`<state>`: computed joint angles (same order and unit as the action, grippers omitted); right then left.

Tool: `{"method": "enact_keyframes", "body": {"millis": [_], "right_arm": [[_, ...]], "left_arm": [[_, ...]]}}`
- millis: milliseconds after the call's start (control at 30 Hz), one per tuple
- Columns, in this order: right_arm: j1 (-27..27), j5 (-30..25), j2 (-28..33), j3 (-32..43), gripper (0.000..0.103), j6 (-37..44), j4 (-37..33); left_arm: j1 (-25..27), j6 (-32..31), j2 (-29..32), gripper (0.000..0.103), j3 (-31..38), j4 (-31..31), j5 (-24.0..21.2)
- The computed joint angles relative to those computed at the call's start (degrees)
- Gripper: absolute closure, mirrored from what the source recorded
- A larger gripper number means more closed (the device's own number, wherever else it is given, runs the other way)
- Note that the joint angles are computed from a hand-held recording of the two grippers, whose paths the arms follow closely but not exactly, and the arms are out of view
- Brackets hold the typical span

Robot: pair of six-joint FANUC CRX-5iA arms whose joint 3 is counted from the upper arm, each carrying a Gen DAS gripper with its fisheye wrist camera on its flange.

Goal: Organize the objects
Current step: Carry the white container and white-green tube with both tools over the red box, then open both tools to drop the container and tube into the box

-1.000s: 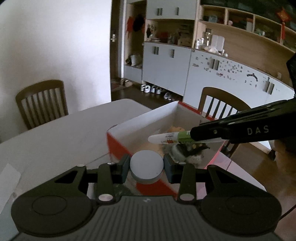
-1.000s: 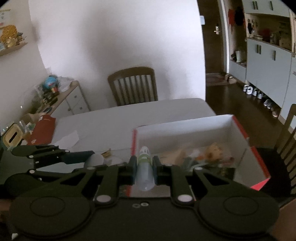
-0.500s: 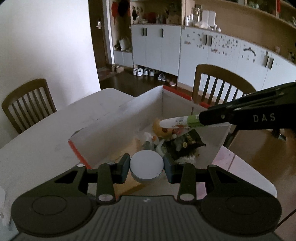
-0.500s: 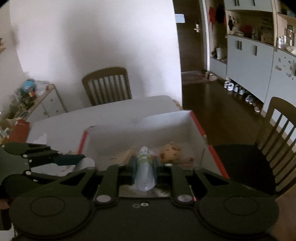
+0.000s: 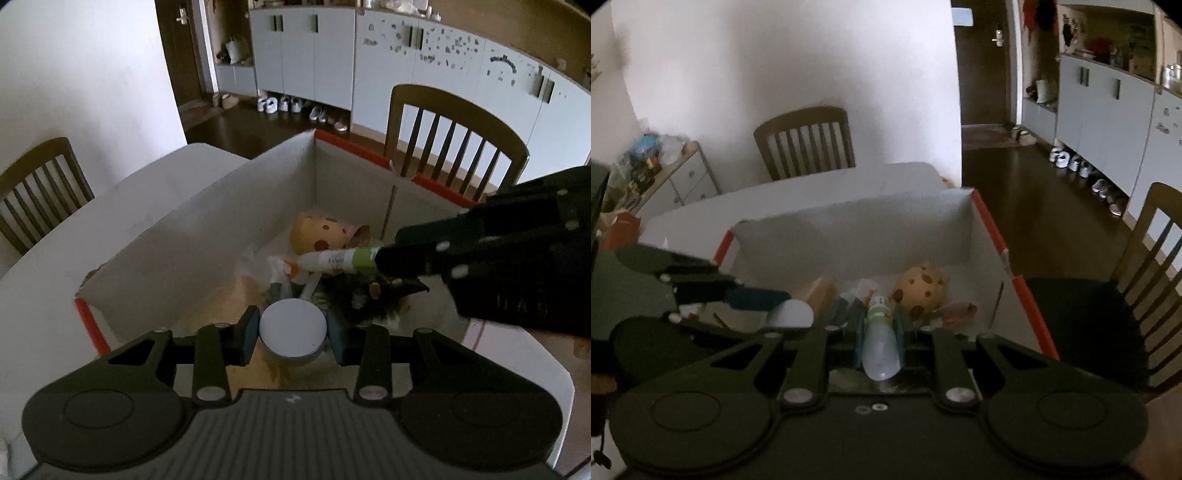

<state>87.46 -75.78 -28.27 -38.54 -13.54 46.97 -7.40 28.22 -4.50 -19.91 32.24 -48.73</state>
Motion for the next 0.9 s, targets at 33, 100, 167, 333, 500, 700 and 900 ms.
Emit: {"method": "enact_keyframes", "body": {"millis": [33,100,167,333,500,700,900], "right_arm": [[-0.3,0.4,-0.1,-0.2,0.086,0.3,-0.3],[-1.3,1.0,-0.1,-0.4,0.086,1.0,-1.4],[-2.2,2.1,-0.4,-0.8,0.086,1.5,-2.5],[-3.3,3.5,-1.0,-1.4,0.086,3.4,-4.0],[-3.9,4.4,-1.8,-1.9,0.086,5.5,-4.6],[-3.5,4.4,-3.4,-2.0,0.086,7.2,-5.9],[-2.9,3.8,-5.3,-1.8,0.081,8.5,-7.6]], "left_arm": [[-0.4,0.7,0.5,0.065,0.6,-1.0,0.0],[-1.4,2.4,1.5,0.065,2.1,-3.7,-0.1],[-2.2,3.5,2.5,0.065,3.4,-5.7,-0.2],[-3.5,5.2,4.5,0.065,5.8,-8.4,-0.1],[-4.1,6.9,6.3,0.065,7.7,-9.9,-1.1],[-4.3,6.7,7.1,0.065,8.3,-10.1,-1.6],[-4.0,7.5,7.2,0.059,8.3,-9.1,-2.5]]}}
